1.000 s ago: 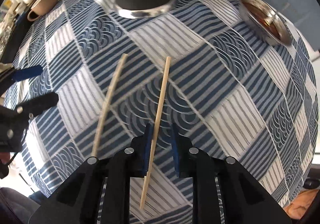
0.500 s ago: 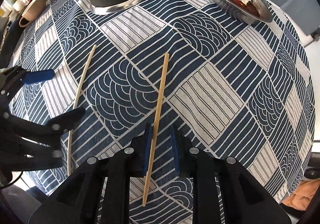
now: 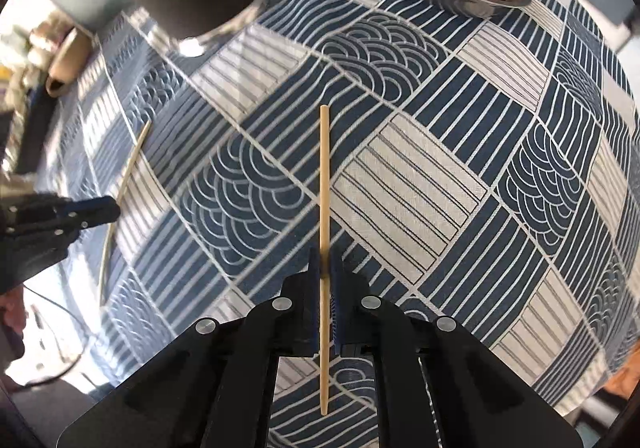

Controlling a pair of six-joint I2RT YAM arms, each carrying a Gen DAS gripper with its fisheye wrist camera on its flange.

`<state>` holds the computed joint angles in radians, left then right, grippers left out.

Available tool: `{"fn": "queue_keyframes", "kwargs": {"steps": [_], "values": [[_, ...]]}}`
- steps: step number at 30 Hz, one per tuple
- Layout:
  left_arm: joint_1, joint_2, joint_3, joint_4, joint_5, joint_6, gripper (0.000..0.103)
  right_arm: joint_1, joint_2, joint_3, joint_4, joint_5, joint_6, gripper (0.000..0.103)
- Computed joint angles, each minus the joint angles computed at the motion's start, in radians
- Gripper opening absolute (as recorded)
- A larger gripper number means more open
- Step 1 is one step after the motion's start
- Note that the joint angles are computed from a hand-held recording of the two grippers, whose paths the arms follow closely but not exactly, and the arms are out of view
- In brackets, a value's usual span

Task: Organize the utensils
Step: 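Carry both chopsticks over the black holder and lower them inside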

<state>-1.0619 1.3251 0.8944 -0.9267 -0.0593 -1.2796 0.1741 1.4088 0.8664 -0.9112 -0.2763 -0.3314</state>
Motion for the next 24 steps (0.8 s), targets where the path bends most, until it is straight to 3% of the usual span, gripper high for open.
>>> {"fn": "queue_keyframes", "kwargs": {"steps": [4,8,14,24], "values": [[0.012,-0.088,0.006,-0.080,-0.036,-0.055,0.004,-0.050,-0.010,0.066,-0.061,-0.071,-0.057,0.005],[0.070,-0.118,0.071,-0.154,-0.041,0.005,0.005,-0.059,-0.059,0.122,-0.071,-0.101,-0.120,0.005],[0.101,-0.040,0.327,-0.379,-0.203,0.086,0.005,-0.023,-0.013,0.328,-0.077,-0.137,-0.092,0.005],[0.181,0.089,0.707,-0.617,-0.376,0.223,0.005,0.032,0.047,0.626,-0.100,-0.177,-0.057,0.005]]}}
